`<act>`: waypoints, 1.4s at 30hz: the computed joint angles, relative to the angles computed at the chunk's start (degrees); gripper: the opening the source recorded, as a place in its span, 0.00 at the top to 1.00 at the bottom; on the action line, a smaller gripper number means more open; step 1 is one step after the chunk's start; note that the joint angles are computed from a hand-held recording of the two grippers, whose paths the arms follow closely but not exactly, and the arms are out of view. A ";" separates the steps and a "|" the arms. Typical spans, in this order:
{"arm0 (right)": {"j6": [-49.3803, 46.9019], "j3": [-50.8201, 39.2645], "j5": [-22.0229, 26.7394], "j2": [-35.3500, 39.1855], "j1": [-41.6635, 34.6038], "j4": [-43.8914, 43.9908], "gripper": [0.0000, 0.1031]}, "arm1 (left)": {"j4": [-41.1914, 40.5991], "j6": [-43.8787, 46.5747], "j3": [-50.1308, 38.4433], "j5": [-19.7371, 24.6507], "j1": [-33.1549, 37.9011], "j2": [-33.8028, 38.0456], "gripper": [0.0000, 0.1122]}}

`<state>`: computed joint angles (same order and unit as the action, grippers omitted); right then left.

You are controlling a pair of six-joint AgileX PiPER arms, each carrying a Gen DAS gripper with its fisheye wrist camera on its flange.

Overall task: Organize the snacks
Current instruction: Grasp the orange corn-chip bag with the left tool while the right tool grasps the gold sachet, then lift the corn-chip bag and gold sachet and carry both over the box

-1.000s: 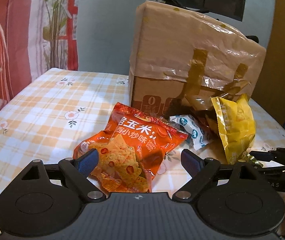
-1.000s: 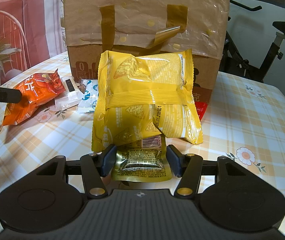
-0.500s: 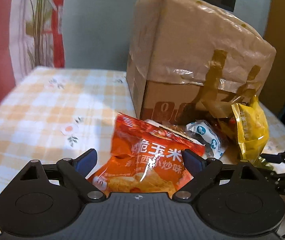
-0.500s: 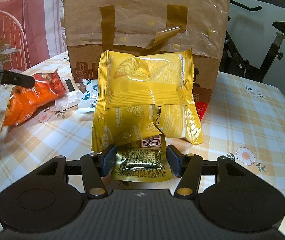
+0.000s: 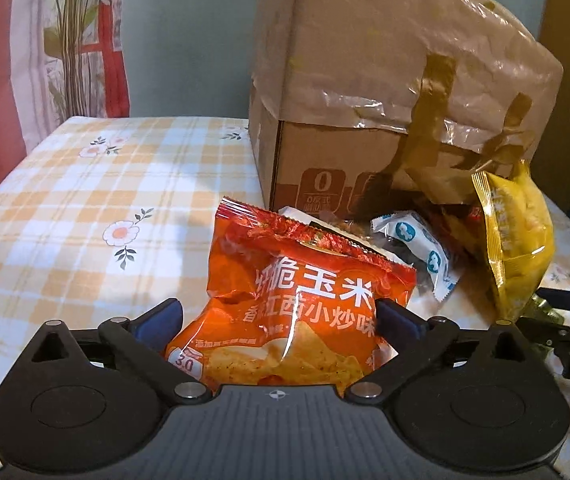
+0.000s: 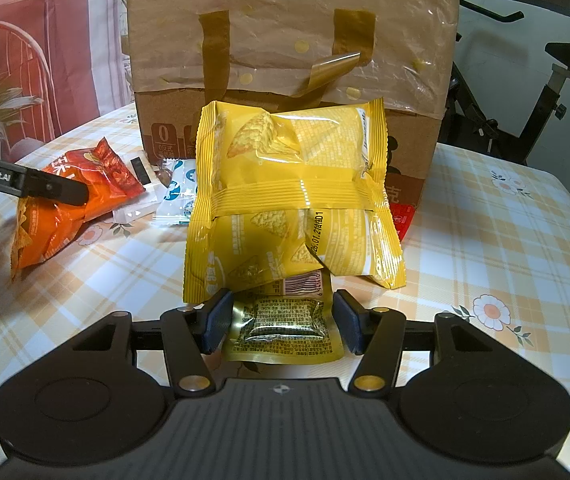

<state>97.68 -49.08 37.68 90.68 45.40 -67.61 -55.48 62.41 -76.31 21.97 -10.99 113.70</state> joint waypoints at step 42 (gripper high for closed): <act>-21.00 -3.23 -0.82 -3.62 -0.69 18.24 0.48 | -15.47 3.09 20.35 -8.28 -5.27 -19.53 0.28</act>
<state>76.68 -52.31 36.86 87.06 44.71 -49.37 -70.94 65.49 -55.96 13.69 -16.26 94.17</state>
